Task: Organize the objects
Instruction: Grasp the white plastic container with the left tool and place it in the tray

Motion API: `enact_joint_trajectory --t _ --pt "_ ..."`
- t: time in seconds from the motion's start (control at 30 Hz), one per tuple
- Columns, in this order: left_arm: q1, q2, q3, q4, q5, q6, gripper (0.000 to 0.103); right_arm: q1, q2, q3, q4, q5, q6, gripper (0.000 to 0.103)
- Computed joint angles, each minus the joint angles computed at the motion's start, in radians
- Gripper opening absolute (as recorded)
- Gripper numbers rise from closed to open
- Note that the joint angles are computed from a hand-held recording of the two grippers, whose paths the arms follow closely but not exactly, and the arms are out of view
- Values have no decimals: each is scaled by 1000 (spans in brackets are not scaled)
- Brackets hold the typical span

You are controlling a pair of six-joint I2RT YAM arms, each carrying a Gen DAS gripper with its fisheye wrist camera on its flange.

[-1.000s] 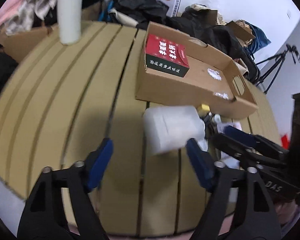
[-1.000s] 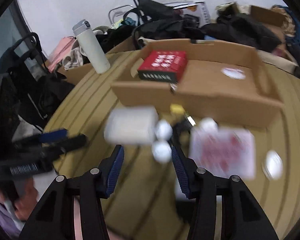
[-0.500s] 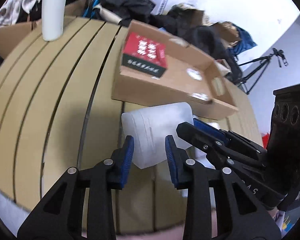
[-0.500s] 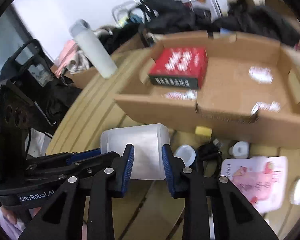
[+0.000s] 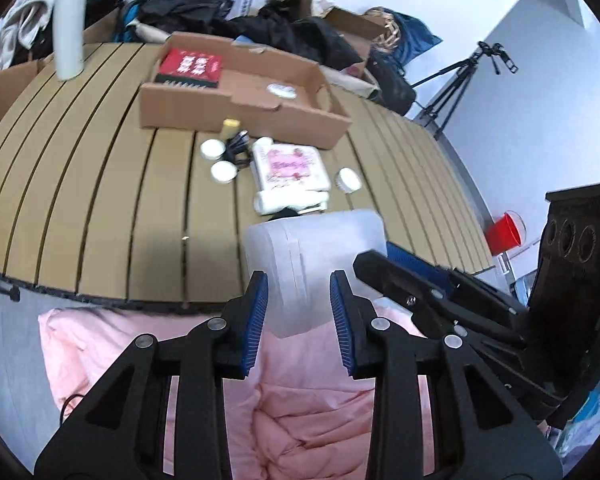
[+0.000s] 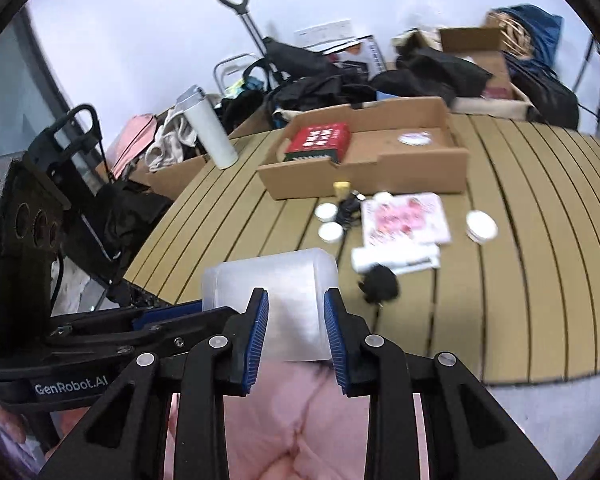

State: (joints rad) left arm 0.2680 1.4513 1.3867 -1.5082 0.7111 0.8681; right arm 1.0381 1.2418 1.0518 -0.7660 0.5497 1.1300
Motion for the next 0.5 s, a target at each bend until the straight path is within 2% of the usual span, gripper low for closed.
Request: enact_joint_trajectory --t 0.1,0.23,0.37,0.5 --pt "-27 -5 20 3 8 -30 28 29 -26 5 -40 44 37 32" --pt "-80 49 96 31 10 -107 28 -19 -37 8 -15 35 -9 32" --pt "-159 133 227 95 6 -221 28 -173 -11 51 53 -43 -168 32" --pt "-240 292 450 142 -4 -315 28 -358 54 121 138 -156 -328 32"
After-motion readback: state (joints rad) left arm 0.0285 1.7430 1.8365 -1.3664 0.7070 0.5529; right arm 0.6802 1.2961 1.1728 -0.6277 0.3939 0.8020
